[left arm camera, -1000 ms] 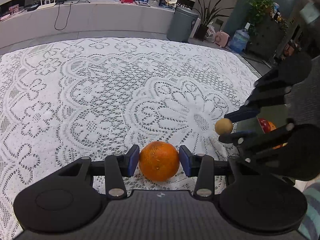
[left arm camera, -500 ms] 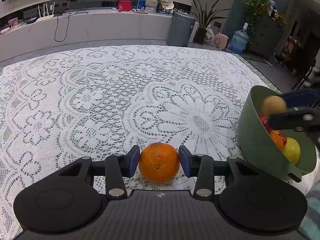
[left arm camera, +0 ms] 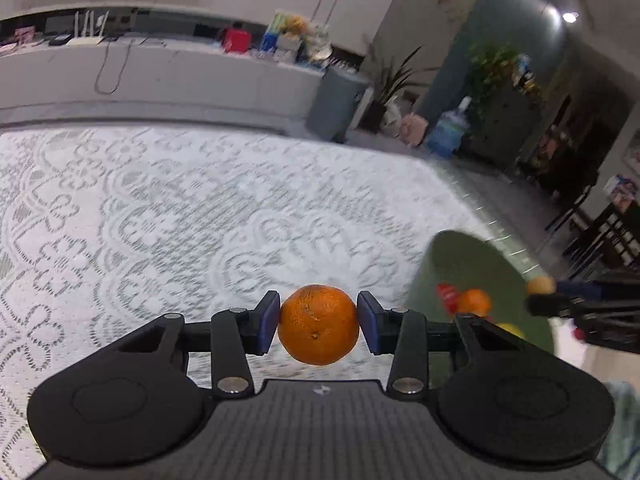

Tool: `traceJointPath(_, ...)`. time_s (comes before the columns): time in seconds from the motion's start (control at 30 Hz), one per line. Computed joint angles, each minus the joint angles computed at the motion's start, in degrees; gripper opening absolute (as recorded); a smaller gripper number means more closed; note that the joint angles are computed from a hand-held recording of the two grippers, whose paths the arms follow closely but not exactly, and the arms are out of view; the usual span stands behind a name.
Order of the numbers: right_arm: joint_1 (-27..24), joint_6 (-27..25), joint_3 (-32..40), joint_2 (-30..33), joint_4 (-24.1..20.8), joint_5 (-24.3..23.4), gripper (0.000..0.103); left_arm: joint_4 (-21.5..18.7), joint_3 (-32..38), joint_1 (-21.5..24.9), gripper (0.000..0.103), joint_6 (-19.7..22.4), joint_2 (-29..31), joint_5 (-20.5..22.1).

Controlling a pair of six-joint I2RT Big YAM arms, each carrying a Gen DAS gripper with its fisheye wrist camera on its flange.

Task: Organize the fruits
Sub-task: 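Carry the orange and kiwi over the green colander and lower them inside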

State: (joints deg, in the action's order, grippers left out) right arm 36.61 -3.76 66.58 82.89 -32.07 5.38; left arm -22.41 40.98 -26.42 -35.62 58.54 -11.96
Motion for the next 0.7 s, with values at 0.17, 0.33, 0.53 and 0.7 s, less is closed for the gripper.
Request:
traceJointPath(0.17, -2.6, 4.4, -3.6, -1.1, 3.0, -0.6, 0.021, -0.4, 2.4, -5.3, 0.048, 1.9, -0.9, -3.5)
traceJointPath(0.33, -4.5, 6.1, -5.6, -0.8, 5.2, -2.3, 0.021, -2.1, 6.7, -8.6, 0.048, 3.4, 3.0, -3.9)
traceJointPath(0.53, -4.1, 3.7, -6.5, -0.3, 8.4, -2.8, 0.021, -3.9, 12.5, -9.9, 0.048, 5.2, 10.0, -1.8)
traceJointPath(0.7, -4.6, 4.0, -6.3, 0.5, 8.4, -3.1, 0.021, -7.4, 17.0, -10.0, 0.048, 6.8, 15.0, -0.9)
